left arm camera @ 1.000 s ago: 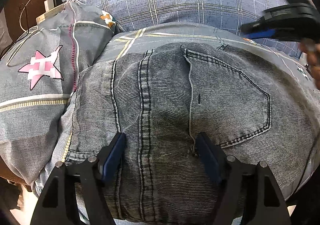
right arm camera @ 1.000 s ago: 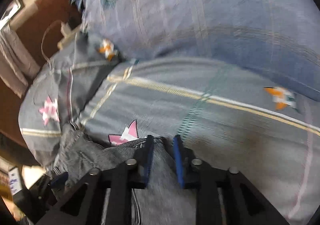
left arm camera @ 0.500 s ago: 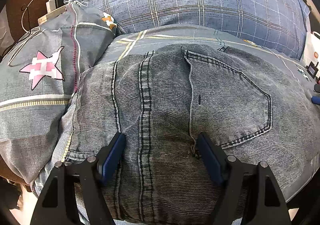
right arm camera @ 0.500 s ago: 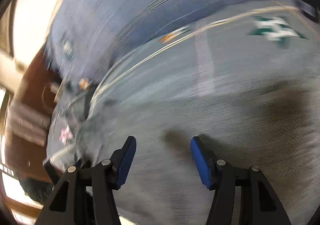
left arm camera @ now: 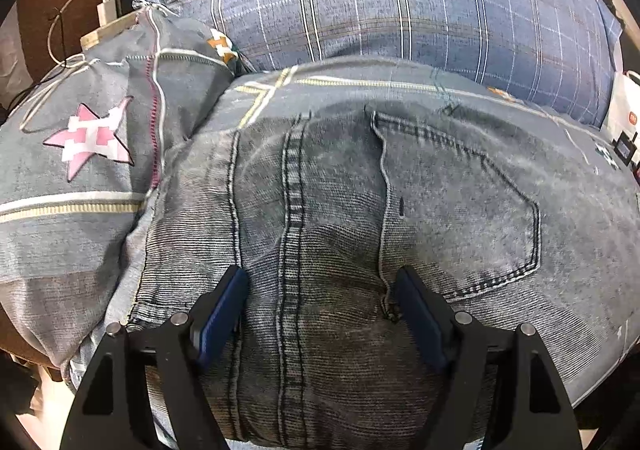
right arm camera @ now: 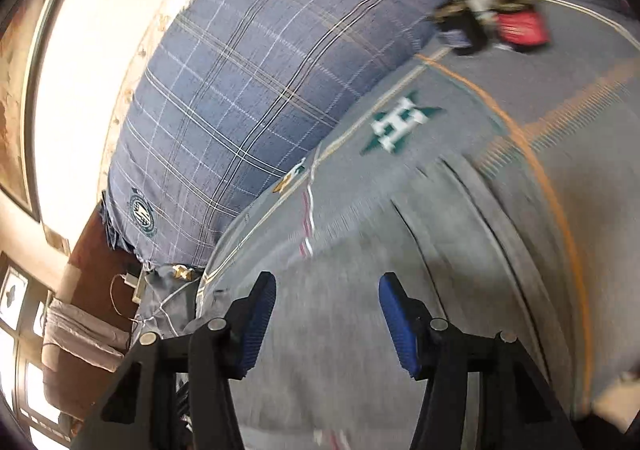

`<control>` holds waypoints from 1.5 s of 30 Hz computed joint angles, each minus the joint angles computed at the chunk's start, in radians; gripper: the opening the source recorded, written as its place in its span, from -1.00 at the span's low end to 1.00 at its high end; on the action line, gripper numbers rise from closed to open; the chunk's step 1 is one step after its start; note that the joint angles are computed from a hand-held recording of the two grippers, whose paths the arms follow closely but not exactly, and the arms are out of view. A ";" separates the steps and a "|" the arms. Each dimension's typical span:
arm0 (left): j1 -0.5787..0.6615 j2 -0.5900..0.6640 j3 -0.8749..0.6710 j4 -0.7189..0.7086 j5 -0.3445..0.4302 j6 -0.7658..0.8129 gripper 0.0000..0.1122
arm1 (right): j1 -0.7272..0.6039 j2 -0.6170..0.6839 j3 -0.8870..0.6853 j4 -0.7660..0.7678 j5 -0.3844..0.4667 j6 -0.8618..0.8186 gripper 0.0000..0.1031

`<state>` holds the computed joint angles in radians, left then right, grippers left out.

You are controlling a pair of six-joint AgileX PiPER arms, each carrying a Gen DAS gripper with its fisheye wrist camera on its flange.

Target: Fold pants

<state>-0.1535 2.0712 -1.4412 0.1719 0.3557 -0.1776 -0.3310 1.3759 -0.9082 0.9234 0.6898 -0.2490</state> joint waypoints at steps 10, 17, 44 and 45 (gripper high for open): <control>-0.102 -0.149 0.096 -0.011 -0.064 -0.037 0.39 | -0.227 -0.143 0.321 0.134 0.061 -0.086 0.12; -0.225 -0.123 0.022 -0.159 0.023 0.083 0.38 | -0.298 -0.030 0.327 0.299 0.073 -0.178 0.13; -0.491 0.241 -0.495 0.064 0.366 -0.038 0.39 | -0.231 0.003 0.179 -0.061 0.028 0.131 -0.18; -0.498 0.279 -0.530 0.082 0.397 -0.029 0.40 | -0.219 0.005 0.174 -0.070 0.021 0.138 -0.16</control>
